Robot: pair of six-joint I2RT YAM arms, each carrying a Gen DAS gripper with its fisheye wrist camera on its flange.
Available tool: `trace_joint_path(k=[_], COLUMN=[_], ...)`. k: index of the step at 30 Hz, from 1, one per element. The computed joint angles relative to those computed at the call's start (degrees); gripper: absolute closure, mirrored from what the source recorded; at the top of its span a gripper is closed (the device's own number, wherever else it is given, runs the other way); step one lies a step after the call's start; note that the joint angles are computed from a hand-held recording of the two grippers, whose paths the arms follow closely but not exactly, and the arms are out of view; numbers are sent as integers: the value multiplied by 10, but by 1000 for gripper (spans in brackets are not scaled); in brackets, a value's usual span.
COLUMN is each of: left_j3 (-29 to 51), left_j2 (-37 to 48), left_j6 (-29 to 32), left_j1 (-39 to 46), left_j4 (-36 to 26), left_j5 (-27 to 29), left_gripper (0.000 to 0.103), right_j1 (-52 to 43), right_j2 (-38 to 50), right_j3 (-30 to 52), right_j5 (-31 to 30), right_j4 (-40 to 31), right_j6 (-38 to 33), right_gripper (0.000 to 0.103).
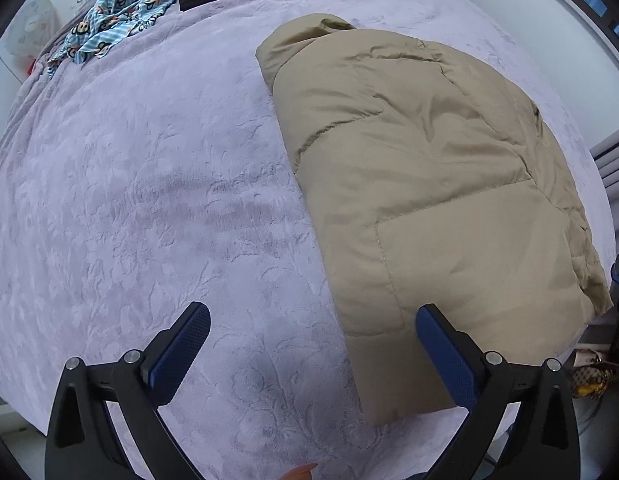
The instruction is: Fold large clothes
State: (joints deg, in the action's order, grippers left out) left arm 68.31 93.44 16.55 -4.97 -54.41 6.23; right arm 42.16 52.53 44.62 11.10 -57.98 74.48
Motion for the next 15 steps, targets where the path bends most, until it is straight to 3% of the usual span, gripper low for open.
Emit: trace_joint_path(k=[2, 8, 15], left_j3=[11, 62, 110], left_j2=[11, 45, 104], left_j6=[-16, -79, -146], left_j1=[-7, -15, -18], left_j4=[-3, -28, -30], left_j5=[-11, -9, 15], left_gripper=[0, 0, 0], right_j1=[-67, -285, -435], right_j2=[-6, 38, 123], right_j3=[-2, -13, -25], right_j5=[-33, -165, -277], right_j4=[4, 43, 105], right_j6=[-67, -289, -435], right_gripper=[28, 28, 18])
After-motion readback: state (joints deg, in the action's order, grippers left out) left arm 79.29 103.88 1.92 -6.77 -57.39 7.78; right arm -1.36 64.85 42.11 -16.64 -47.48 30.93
